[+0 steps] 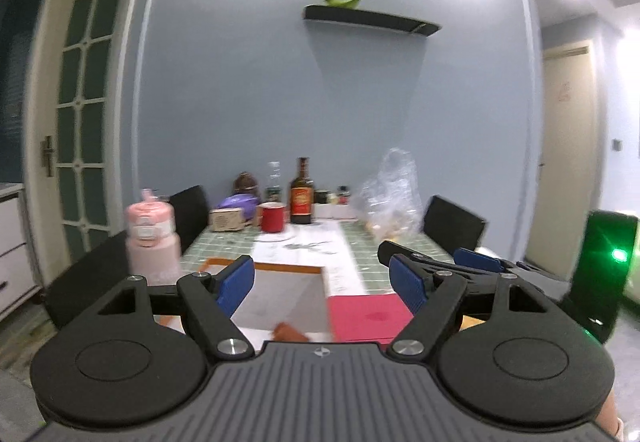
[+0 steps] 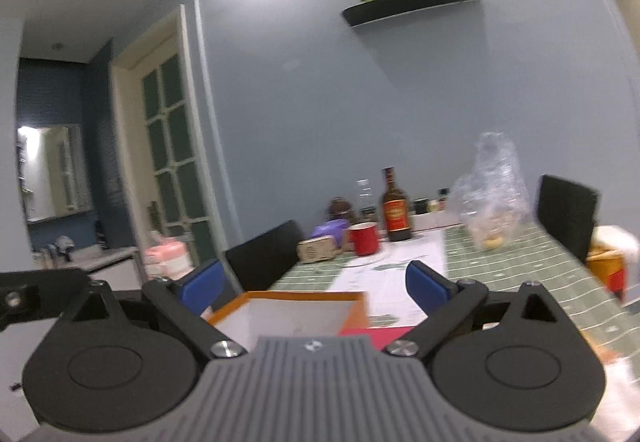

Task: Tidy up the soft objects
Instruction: 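Open the left tool to release the rope toy and withdraw both tools from the box, then grasp the white crumpled tissue on the table with the right tool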

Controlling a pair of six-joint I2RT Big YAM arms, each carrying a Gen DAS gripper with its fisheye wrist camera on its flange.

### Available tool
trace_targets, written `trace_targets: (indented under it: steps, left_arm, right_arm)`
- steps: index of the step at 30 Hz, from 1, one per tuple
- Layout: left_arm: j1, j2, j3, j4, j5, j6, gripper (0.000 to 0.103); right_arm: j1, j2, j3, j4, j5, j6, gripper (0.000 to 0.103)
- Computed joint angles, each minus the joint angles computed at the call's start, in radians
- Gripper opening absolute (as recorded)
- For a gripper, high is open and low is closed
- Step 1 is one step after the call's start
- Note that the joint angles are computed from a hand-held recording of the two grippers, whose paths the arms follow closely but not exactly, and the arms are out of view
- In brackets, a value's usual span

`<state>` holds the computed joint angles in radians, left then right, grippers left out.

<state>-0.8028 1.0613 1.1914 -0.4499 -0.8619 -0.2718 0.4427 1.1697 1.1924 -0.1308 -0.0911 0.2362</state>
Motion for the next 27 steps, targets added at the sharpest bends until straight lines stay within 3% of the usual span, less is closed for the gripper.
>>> trace_targets:
  steps: [4,9,13,16,18,21,24,27]
  left_arm:
    - [-0.026,0.027,0.001,0.069,0.067,-0.010,0.090]
    - [-0.033,0.071,-0.001,0.149,0.192,-0.051,0.090]
    - [-0.012,0.152,0.030,0.161,0.264,-0.083,0.090]
    - [0.009,0.214,0.039,0.161,0.296,-0.161,0.090]
    - [0.028,0.259,0.044,0.156,0.319,-0.182,0.090]
    - [0.051,0.343,0.069,0.125,0.322,-0.184,0.090]
    - [0.064,0.415,0.079,0.139,0.317,-0.154,0.090]
    - [0.097,0.454,0.061,0.159,0.448,-0.177,0.088]
  right_arm:
    - [-0.060,-0.051,-0.026,-0.028,0.040,-0.049,0.096]
    - [-0.169,-0.092,-0.069,-0.047,0.020,-0.033,0.096]
    - [-0.248,-0.080,-0.093,-0.049,0.018,0.010,0.096]
    - [-0.302,-0.055,-0.100,-0.125,-0.022,-0.014,0.097]
    - [-0.334,-0.036,-0.120,-0.130,-0.049,0.001,0.097]
    - [-0.371,0.015,-0.110,-0.193,-0.091,0.042,0.097]
    - [-0.365,0.057,-0.104,-0.198,-0.056,0.000,0.097]
    - [-0.348,0.104,-0.074,-0.264,-0.005,-0.078,0.100]
